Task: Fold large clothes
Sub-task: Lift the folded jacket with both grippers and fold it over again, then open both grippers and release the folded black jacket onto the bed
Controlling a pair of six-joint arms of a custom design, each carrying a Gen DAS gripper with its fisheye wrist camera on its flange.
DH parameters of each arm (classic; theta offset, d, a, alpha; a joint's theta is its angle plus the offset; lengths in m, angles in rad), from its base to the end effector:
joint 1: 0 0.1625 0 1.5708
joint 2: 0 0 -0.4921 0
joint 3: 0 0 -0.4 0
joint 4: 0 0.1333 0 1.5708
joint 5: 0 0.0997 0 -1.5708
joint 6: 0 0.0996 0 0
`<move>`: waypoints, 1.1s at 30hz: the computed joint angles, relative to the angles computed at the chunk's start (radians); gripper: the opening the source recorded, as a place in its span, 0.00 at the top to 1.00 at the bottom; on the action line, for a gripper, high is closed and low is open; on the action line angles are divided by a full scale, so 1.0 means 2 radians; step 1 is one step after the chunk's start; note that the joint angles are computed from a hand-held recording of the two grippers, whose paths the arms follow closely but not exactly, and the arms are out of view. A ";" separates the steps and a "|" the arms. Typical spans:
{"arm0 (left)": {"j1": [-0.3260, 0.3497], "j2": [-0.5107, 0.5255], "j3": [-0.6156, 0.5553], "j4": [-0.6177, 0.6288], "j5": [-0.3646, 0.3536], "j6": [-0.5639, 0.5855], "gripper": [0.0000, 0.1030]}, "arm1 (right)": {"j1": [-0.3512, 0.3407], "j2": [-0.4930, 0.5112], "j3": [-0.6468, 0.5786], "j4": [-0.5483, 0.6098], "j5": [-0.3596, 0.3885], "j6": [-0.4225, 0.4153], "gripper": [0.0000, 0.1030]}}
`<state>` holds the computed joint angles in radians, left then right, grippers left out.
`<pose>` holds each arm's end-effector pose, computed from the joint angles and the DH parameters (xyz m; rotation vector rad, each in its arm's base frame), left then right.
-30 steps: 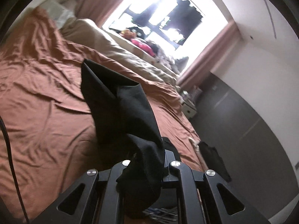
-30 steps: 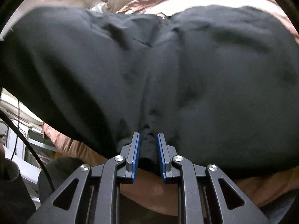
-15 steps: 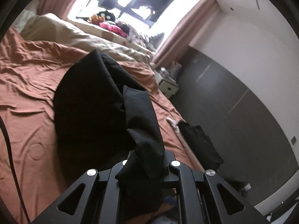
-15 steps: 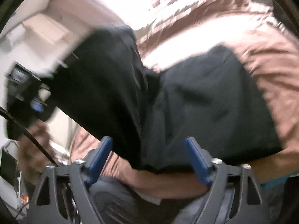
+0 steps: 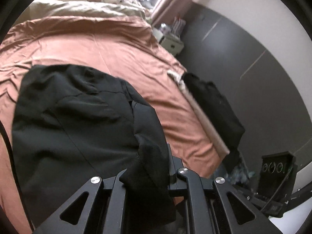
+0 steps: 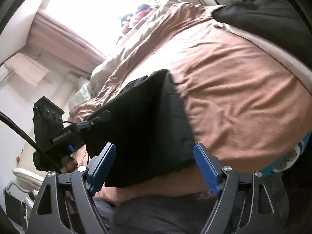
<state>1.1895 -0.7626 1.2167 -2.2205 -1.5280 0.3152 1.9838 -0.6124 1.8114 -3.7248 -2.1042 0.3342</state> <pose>-0.1821 -0.8238 0.2487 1.0485 2.9071 -0.3052 0.3469 -0.5856 0.1046 -0.2648 -2.6119 1.5115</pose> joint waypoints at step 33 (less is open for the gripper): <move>0.067 -0.017 -0.059 0.092 0.131 -0.072 0.31 | -0.023 0.063 -0.108 0.047 0.056 -0.039 0.93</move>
